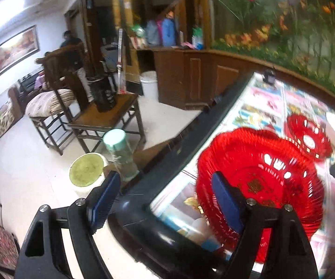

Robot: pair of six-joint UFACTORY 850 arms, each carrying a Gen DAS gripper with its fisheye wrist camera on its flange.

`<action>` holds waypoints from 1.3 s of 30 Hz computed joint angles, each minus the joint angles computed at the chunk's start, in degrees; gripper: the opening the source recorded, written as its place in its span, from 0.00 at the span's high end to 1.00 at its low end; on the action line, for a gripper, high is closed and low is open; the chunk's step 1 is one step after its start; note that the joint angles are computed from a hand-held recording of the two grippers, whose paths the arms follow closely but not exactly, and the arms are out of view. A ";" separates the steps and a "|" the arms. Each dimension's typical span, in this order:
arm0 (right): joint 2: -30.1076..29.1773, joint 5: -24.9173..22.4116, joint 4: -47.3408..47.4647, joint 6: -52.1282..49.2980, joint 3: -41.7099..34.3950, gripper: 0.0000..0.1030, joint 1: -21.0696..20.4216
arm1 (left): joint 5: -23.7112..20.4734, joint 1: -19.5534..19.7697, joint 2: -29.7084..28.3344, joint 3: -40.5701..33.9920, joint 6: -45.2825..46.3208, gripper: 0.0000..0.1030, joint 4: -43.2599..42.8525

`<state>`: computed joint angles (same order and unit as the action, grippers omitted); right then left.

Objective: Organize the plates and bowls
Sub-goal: 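Lift the red plate stack with the left gripper while the right gripper approaches the stickered red plate, then grasp the rim of the red plate with white sticker using the right gripper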

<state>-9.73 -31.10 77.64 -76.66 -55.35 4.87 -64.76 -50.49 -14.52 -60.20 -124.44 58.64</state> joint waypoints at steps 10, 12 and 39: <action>-0.31 -5.15 8.42 -3.77 2.70 0.64 -8.82 | 4.94 -3.81 0.02 -2.28 -4.71 0.19 8.79; -1.00 -6.16 7.32 -1.96 2.10 0.64 -9.65 | 6.95 -4.17 -0.83 -3.43 -3.14 0.19 9.30; -15.01 -16.77 -0.62 20.93 -16.18 0.50 -8.93 | 35.10 15.13 -15.03 -29.95 38.79 0.19 -27.71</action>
